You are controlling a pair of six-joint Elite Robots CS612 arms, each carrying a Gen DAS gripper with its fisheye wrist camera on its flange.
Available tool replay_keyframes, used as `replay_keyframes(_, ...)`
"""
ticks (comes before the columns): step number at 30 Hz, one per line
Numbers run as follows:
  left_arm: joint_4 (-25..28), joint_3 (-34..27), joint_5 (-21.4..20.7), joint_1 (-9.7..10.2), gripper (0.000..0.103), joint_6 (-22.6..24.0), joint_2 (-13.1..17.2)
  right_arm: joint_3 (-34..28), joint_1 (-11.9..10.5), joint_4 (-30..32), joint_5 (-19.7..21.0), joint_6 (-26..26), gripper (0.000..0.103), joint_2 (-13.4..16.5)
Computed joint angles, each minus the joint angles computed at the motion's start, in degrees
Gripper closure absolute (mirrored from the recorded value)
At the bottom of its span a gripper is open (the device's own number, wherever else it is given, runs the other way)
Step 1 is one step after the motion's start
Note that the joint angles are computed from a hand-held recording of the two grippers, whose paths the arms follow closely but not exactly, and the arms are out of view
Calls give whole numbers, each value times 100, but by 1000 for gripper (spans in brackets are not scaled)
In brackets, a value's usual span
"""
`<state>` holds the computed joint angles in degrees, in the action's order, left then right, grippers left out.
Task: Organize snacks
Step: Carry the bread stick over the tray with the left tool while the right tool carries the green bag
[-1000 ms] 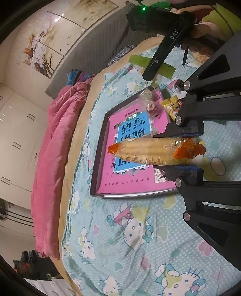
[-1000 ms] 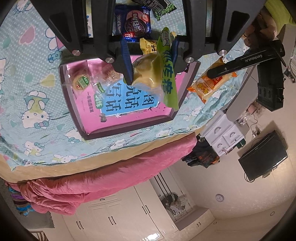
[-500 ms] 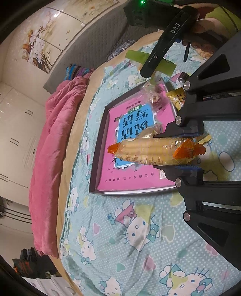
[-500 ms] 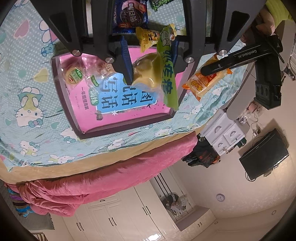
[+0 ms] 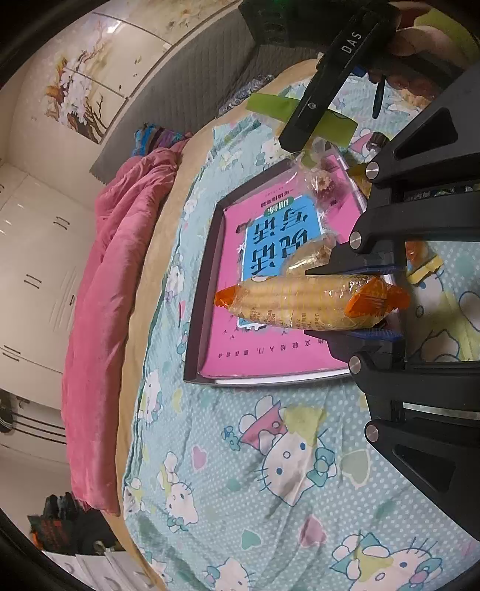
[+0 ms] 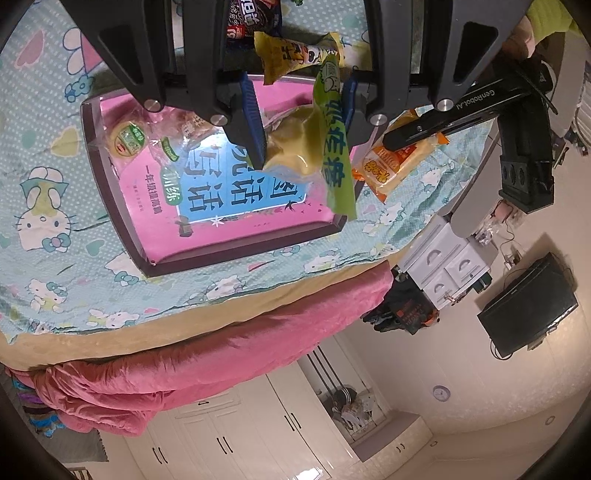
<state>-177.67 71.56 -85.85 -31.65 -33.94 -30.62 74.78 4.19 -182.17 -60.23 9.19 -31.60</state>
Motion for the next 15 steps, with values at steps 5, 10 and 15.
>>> replay_keyframes(5,44,-72,-10,6,81,35,44,-111,20,88,-20,40,67,60)
replay_keyframes(10,127,-166,19,4,81,143,96,-205,37,166,-25,61,67,116)
replay_keyframes(15,190,-278,16,11,81,180,168,-293,58,273,-47,64,67,164)
